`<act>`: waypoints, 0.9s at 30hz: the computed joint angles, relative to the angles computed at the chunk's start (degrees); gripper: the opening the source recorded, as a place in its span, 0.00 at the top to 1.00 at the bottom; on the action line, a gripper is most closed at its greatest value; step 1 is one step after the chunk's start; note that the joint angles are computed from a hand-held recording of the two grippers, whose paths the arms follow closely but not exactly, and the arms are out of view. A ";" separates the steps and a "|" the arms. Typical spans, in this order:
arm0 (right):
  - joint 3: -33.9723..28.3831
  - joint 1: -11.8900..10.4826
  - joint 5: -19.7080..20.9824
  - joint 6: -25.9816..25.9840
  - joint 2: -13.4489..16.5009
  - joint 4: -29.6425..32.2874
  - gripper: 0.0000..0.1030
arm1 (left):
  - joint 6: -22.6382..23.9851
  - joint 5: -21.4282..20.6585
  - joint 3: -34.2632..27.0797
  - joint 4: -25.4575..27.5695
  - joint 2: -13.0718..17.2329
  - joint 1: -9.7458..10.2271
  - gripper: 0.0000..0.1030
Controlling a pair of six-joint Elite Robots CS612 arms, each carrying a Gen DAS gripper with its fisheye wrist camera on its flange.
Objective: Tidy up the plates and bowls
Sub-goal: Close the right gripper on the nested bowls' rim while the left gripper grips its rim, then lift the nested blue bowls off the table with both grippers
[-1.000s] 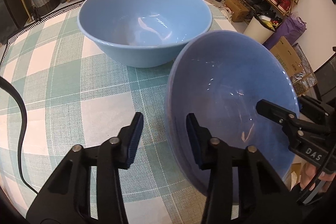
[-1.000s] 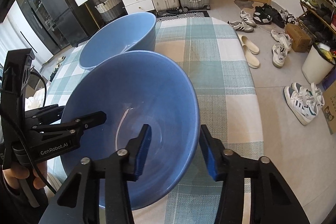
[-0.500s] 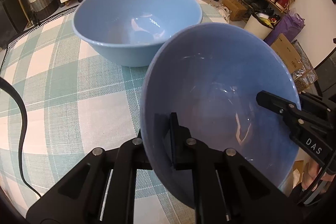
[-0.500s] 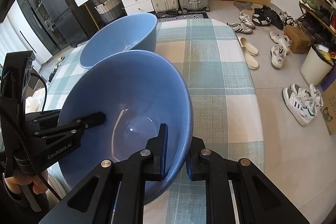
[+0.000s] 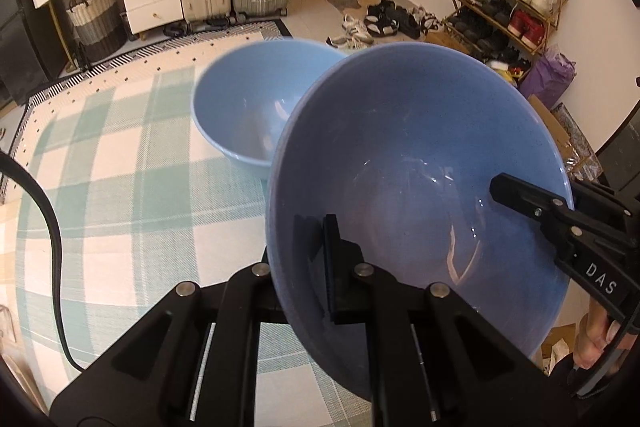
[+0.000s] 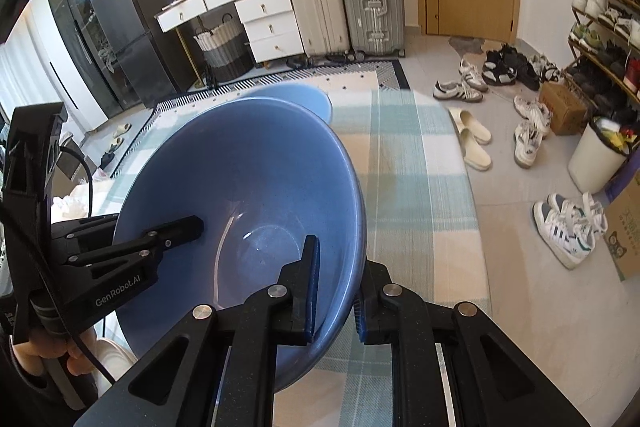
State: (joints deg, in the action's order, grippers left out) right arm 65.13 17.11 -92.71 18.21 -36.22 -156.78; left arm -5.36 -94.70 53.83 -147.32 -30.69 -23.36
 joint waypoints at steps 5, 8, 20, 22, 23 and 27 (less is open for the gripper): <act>-2.20 0.35 -0.30 -1.01 0.26 0.09 0.86 | 0.03 1.23 0.01 -0.72 -1.11 0.45 0.93; -3.80 0.50 -0.22 -1.42 0.72 0.49 0.86 | 0.09 2.11 -0.20 -0.73 -1.73 0.69 0.93; -10.72 0.54 0.02 -2.84 2.98 2.90 0.86 | 1.24 4.16 -6.54 3.51 -1.34 1.86 0.92; -11.90 0.41 0.25 -2.85 3.43 3.54 0.86 | 1.44 4.03 -8.87 5.13 -0.59 2.13 0.92; -12.34 0.33 0.40 -2.84 3.61 3.79 0.86 | 1.56 3.99 -10.03 5.96 -0.21 2.25 0.92; -14.71 0.08 0.62 -3.13 4.62 4.97 0.86 | 2.12 4.23 -16.54 9.80 2.49 2.61 0.92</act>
State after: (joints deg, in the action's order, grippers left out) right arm 50.41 17.19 -92.09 15.08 -31.59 -151.82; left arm -3.24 -90.47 37.29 -137.52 -28.20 -20.76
